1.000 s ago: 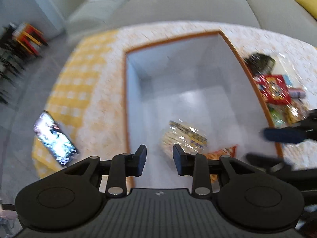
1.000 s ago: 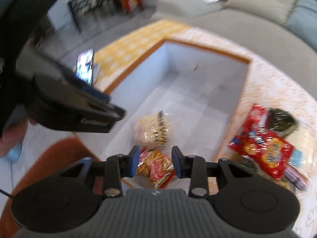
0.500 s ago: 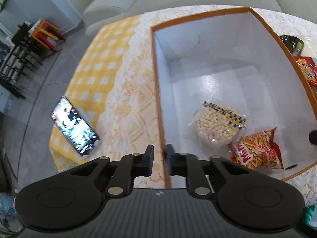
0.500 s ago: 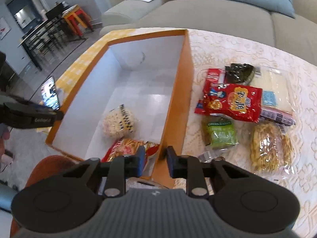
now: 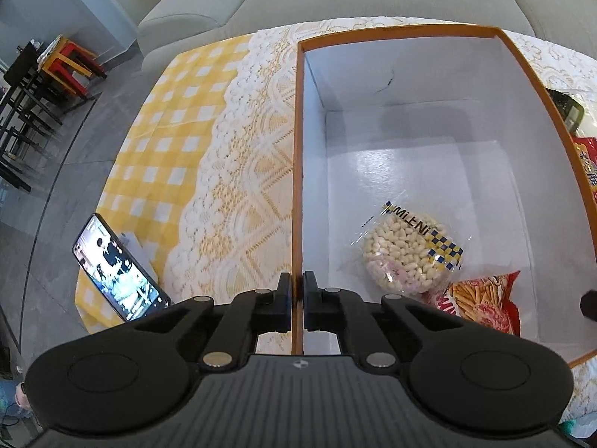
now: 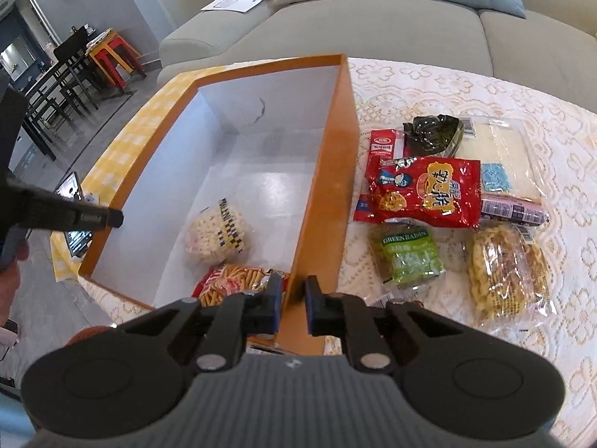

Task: Organize snacks
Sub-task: 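Grasp the wrapped brown pastry with the left gripper while the right gripper grasps the yellow cracker bag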

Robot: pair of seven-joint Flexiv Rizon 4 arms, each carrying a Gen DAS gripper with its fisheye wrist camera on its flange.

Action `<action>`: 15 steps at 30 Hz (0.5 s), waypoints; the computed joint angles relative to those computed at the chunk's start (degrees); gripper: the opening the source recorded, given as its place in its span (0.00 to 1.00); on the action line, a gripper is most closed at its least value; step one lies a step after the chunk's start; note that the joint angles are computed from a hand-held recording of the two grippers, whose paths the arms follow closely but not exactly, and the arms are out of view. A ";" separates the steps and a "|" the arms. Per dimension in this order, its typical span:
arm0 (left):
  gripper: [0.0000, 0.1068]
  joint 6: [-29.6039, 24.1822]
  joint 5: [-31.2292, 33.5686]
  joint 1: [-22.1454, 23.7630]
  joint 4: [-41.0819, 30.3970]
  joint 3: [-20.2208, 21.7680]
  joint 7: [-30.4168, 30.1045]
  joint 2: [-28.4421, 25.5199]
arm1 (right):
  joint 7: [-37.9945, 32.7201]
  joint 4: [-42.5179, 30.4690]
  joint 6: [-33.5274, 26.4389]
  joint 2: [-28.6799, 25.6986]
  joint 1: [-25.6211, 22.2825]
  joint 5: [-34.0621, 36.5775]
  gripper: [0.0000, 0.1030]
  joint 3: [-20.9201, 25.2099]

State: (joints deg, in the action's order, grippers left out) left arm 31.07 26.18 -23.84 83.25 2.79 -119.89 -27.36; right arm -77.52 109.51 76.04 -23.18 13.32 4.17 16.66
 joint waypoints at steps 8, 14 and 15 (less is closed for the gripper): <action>0.32 -1.00 8.40 -4.51 -2.13 0.68 -3.23 1.23 | -10.33 -1.02 1.96 0.40 -5.72 7.20 0.25 5.70; 0.34 11.28 5.43 -3.83 1.79 -3.05 -0.96 4.53 | -17.73 2.05 7.12 3.11 -10.05 11.33 0.31 6.91; 0.36 13.52 3.96 -3.58 2.28 -3.86 0.43 4.53 | -18.98 2.70 7.82 3.50 -11.11 12.16 0.31 7.21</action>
